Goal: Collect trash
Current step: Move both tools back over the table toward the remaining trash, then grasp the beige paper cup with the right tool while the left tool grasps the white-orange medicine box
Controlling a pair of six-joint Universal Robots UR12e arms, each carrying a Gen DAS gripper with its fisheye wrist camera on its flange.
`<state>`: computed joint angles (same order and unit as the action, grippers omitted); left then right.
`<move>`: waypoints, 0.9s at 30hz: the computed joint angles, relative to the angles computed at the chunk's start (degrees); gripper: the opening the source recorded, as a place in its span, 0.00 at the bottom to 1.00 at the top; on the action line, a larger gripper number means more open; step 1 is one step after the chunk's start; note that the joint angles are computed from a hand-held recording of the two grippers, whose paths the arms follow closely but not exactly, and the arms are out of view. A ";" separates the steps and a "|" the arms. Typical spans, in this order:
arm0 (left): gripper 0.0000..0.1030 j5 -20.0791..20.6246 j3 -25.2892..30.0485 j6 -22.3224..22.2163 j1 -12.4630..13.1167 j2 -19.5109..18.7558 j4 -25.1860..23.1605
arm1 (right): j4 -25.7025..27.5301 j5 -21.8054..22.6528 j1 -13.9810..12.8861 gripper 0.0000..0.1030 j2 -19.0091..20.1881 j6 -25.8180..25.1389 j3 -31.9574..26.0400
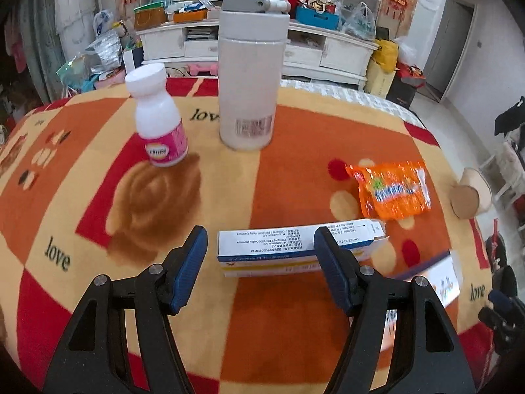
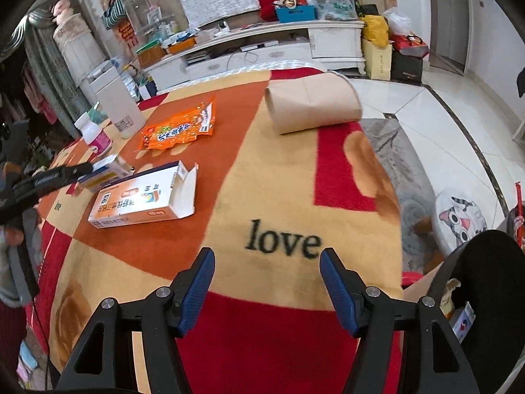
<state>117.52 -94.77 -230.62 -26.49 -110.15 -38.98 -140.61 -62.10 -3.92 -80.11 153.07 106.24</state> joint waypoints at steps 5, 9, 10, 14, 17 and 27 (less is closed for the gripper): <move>0.65 0.14 0.95 1.35 0.23 -0.26 -1.28 | 0.10 -0.79 0.03 0.63 0.44 0.52 -0.59; 0.65 -1.89 1.71 2.29 0.87 -0.79 -2.03 | -0.01 -1.00 0.30 0.64 0.91 1.44 -1.23; 0.65 -3.31 1.97 2.27 1.27 -0.99 -2.76 | 0.01 -1.00 0.37 0.64 1.08 1.58 -1.51; 0.64 -4.10 1.98 1.19 1.36 -1.25 -1.50 | -0.37 -1.36 0.79 0.67 1.97 2.39 -2.80; 0.64 -4.01 2.60 3.20 0.60 -1.51 1.90 | -0.46 -1.77 1.09 0.68 2.83 2.89 -3.90; 0.64 -11.33 9.10 9.40 -0.07 -5.07 8.33 | 0.15 3.24 -0.28 0.71 6.49 11.42 -8.61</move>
